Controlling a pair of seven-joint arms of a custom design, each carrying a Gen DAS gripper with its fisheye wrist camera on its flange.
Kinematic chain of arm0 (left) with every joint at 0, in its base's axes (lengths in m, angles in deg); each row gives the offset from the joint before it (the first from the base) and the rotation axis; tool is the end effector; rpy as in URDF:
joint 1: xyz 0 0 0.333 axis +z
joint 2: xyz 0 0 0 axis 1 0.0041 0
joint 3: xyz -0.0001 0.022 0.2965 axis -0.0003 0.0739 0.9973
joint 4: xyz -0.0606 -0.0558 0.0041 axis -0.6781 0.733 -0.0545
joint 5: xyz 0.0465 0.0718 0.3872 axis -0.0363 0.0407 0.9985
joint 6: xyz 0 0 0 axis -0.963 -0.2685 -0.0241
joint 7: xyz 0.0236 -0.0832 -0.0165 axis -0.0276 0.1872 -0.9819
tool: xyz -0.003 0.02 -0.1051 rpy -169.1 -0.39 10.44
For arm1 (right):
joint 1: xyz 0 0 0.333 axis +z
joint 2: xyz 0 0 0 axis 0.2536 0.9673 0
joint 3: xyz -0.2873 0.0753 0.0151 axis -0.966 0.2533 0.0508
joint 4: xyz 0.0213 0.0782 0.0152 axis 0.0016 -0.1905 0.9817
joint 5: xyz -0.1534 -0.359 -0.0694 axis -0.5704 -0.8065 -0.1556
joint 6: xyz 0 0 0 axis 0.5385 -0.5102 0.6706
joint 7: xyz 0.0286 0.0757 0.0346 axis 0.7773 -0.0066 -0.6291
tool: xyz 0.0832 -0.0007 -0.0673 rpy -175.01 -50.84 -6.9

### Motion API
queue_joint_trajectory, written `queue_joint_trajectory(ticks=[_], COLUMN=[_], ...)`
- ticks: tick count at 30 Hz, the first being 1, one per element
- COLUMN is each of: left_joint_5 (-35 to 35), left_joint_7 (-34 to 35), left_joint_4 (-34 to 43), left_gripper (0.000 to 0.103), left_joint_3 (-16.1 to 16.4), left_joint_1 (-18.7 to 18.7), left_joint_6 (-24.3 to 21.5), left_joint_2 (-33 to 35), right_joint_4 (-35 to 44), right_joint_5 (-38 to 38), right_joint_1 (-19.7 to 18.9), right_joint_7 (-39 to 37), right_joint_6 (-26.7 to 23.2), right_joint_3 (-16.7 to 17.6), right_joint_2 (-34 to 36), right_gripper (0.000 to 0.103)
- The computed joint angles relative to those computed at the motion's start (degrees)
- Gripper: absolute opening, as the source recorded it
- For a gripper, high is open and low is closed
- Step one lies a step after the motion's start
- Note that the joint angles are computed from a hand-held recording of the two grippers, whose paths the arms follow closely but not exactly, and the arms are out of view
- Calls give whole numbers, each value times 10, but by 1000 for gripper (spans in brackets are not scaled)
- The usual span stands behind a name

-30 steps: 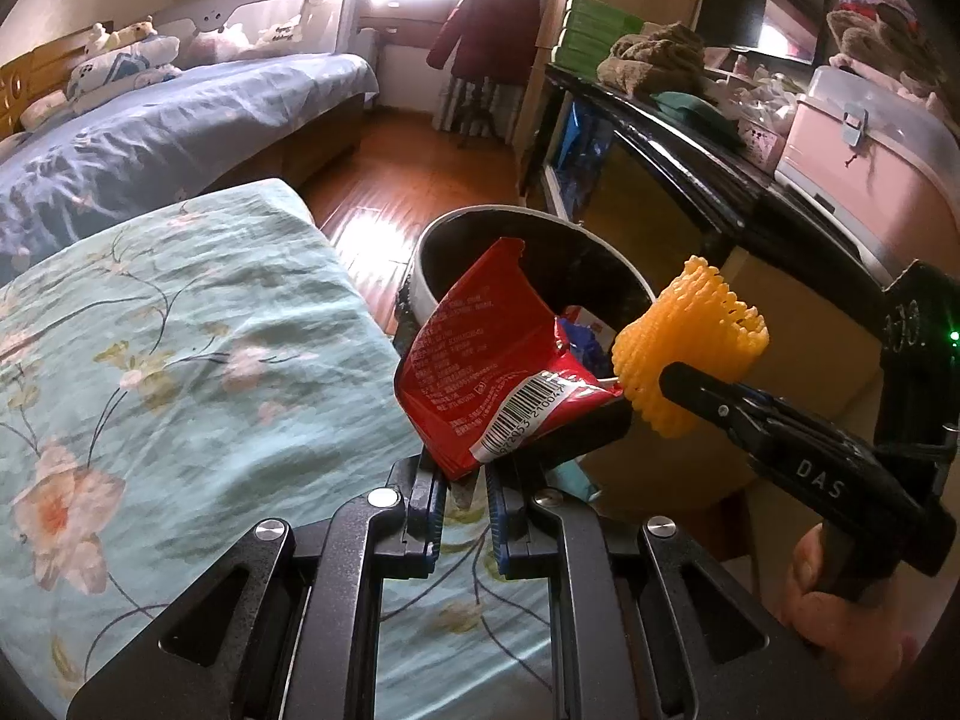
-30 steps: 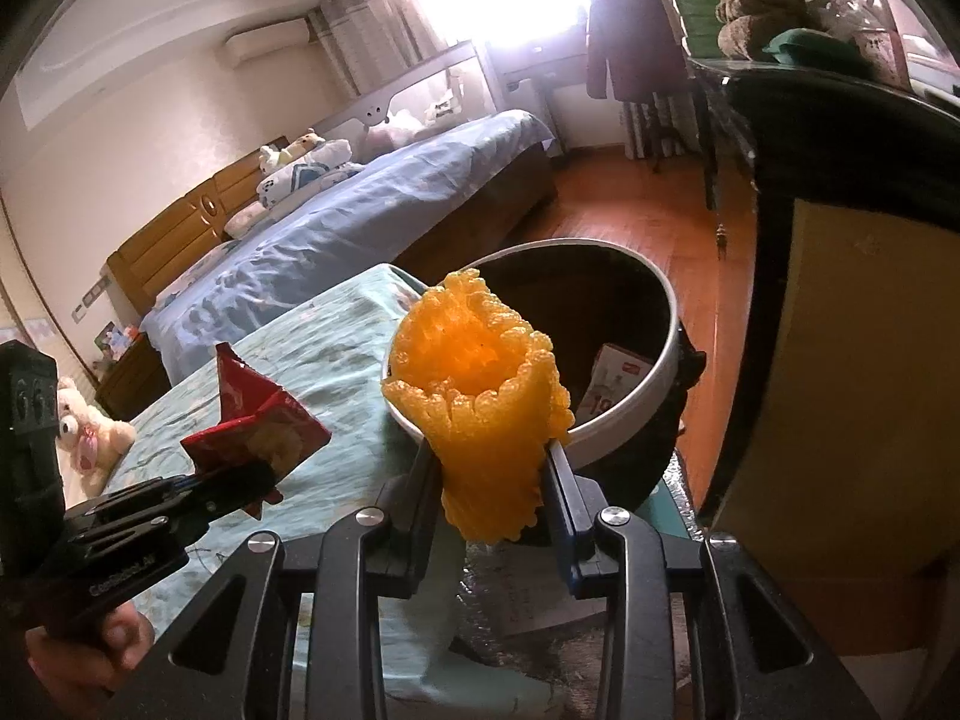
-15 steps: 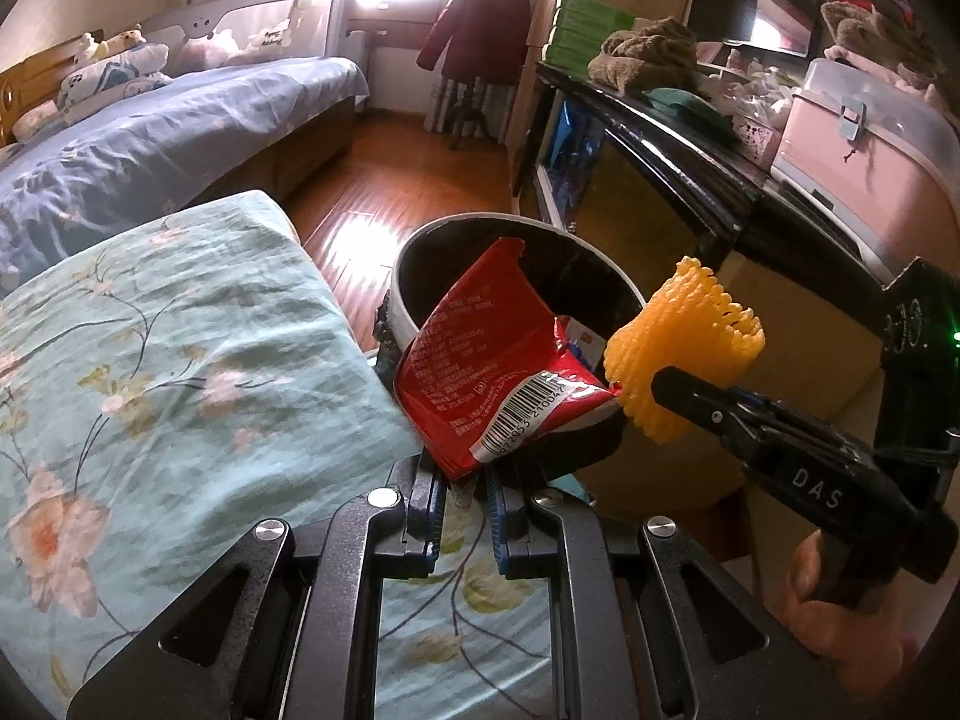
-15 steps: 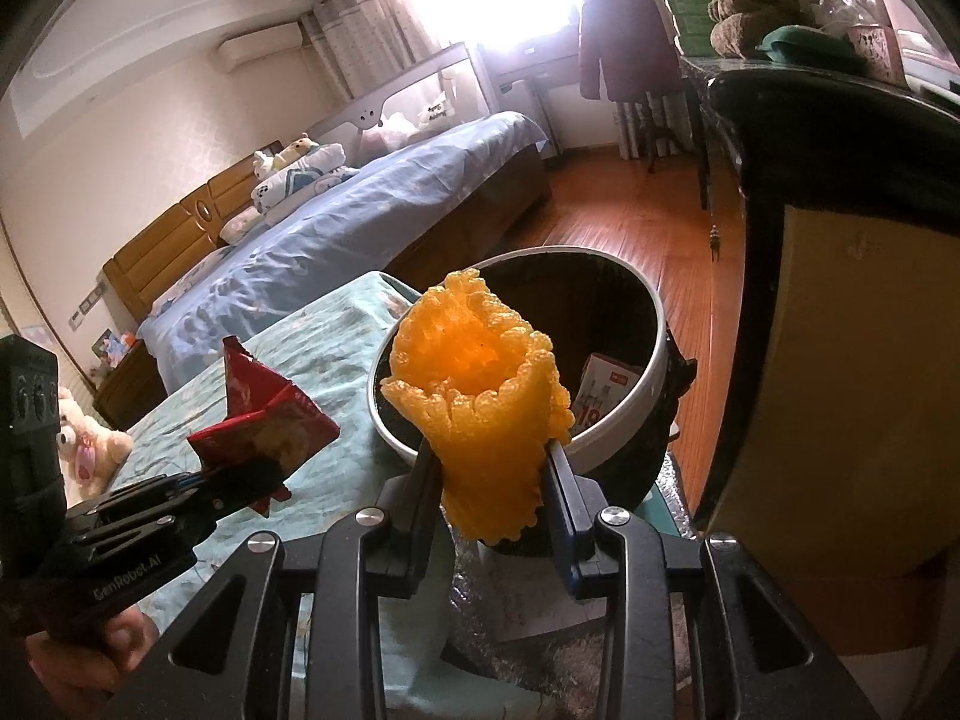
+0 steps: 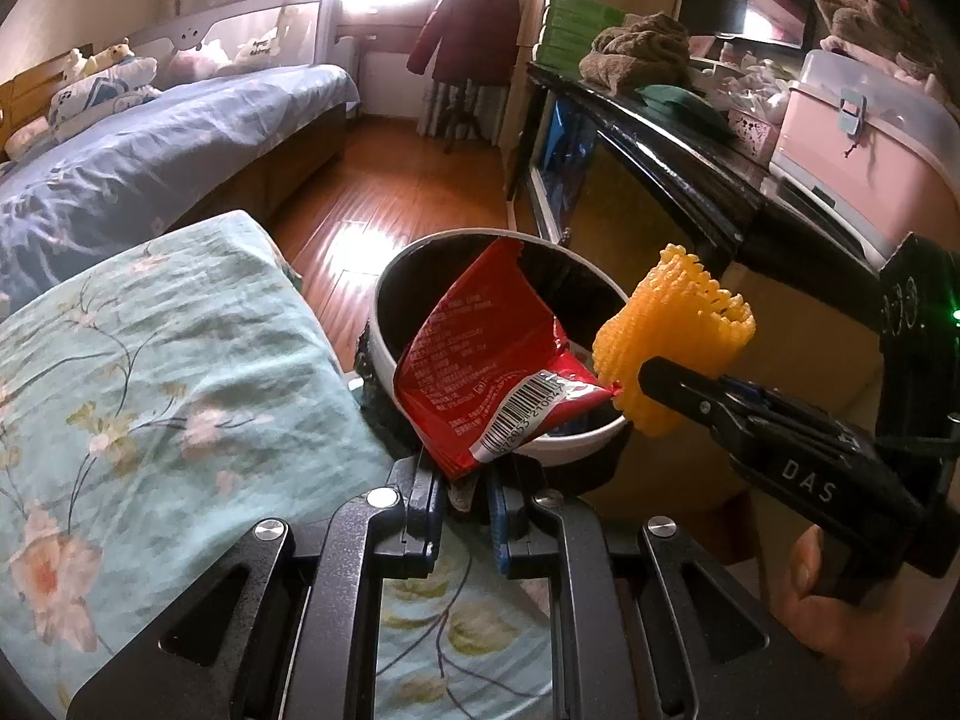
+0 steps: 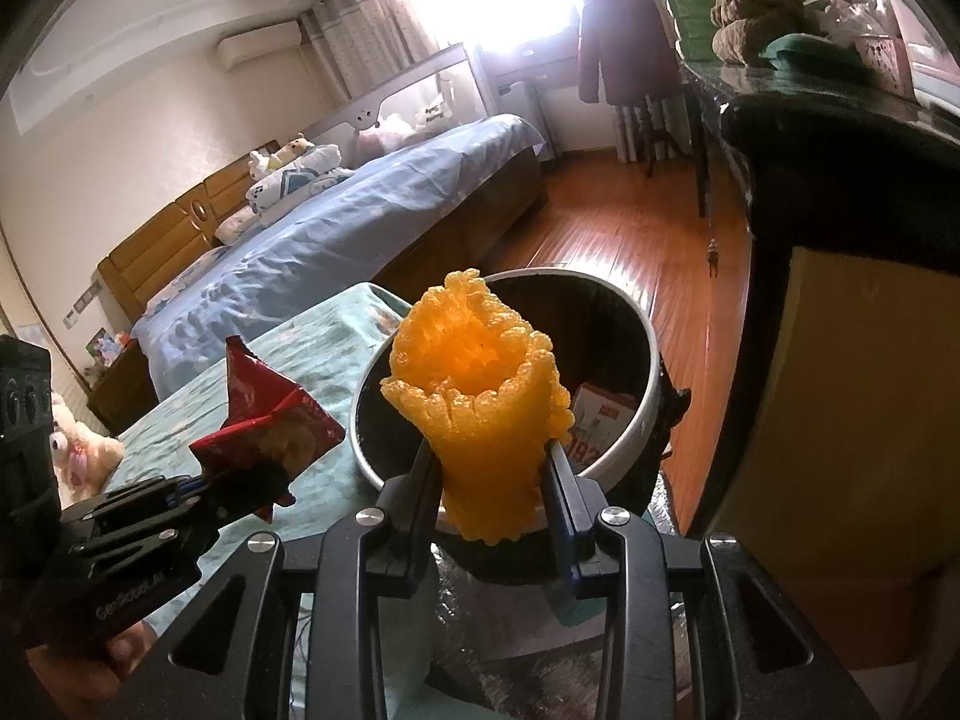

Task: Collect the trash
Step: 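Hold the red bag and orange cup above the bin opening with both tools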

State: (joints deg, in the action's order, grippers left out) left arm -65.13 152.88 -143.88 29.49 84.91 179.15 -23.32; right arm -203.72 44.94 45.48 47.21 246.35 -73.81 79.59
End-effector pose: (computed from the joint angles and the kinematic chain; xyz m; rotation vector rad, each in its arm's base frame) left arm 0.4183 -0.1832 0.4972 -1.8106 1.8260 -0.9234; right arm 0.4403 0.3188 0.4760 -1.7702 1.4376 -0.2739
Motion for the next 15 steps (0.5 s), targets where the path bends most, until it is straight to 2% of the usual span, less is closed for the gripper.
queue_joint_trajectory(ticks=[15], left_joint_5=[26], left_joint_7=[-10], left_joint_4=[37], left_gripper=[11], left_joint_3=[-4], left_joint_1=[12], left_joint_6=[-3], left_joint_2=[37], right_joint_4=[34], right_joint_5=[-13], right_joint_1=[-25], right_joint_7=[-2], right_joint_6=[-20], right_joint_3=[11], right_joint_2=[28], right_gripper=[33])
